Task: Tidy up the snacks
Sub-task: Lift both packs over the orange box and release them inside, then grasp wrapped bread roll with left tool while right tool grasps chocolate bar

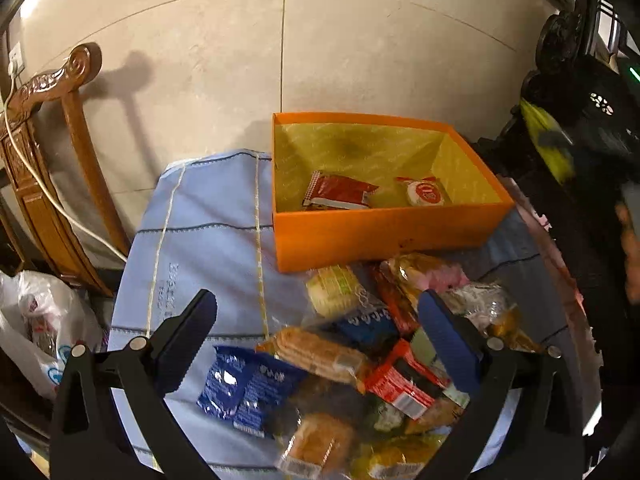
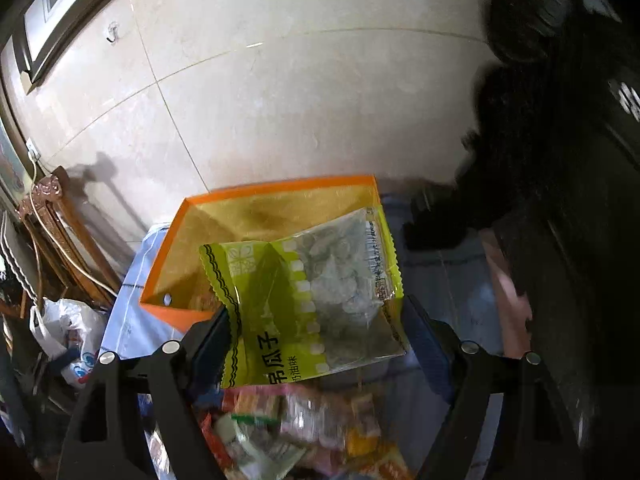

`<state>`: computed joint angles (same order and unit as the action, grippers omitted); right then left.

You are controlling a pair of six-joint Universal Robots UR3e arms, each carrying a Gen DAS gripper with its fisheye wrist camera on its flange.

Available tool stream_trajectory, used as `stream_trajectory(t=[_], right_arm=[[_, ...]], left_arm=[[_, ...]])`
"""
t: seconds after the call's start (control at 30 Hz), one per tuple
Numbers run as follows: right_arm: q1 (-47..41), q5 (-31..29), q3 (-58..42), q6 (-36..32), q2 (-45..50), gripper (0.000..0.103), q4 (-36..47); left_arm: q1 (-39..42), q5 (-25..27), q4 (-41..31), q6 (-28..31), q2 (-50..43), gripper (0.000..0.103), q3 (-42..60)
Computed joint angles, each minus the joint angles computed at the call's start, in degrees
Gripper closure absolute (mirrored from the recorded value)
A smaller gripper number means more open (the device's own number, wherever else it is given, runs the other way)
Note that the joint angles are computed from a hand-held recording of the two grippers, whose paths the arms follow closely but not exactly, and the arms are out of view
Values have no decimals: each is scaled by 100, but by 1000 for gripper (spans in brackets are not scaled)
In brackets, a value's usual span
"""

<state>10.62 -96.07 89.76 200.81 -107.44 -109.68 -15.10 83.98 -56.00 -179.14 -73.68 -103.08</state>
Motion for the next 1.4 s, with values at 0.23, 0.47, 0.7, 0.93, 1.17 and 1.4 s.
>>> stream_trajectory(t=[0.23, 0.47, 0.7, 0.93, 1.17, 1.4], right_arm=[[-387, 349, -1643, -138, 1703, 7, 1166], [-280, 845, 709, 181, -68, 4, 696], [2129, 394, 2946, 2010, -448, 5, -72], [2201, 563, 3541, 2638, -974, 6, 91], [3585, -309, 2664, 3178, 906, 22, -110], [3881, -76, 2641, 2846, 1099, 85, -656]], left_arm=[[206, 11, -344, 37, 571, 4, -338], [1648, -798, -1234, 801, 2271, 4, -1564], [643, 229, -517, 444, 2041, 5, -2771], [-885, 1194, 1086, -309, 812, 4, -3088], [-1190, 1343, 1819, -522, 192, 4, -3472], [-670, 618, 1625, 115, 1099, 48, -3898]])
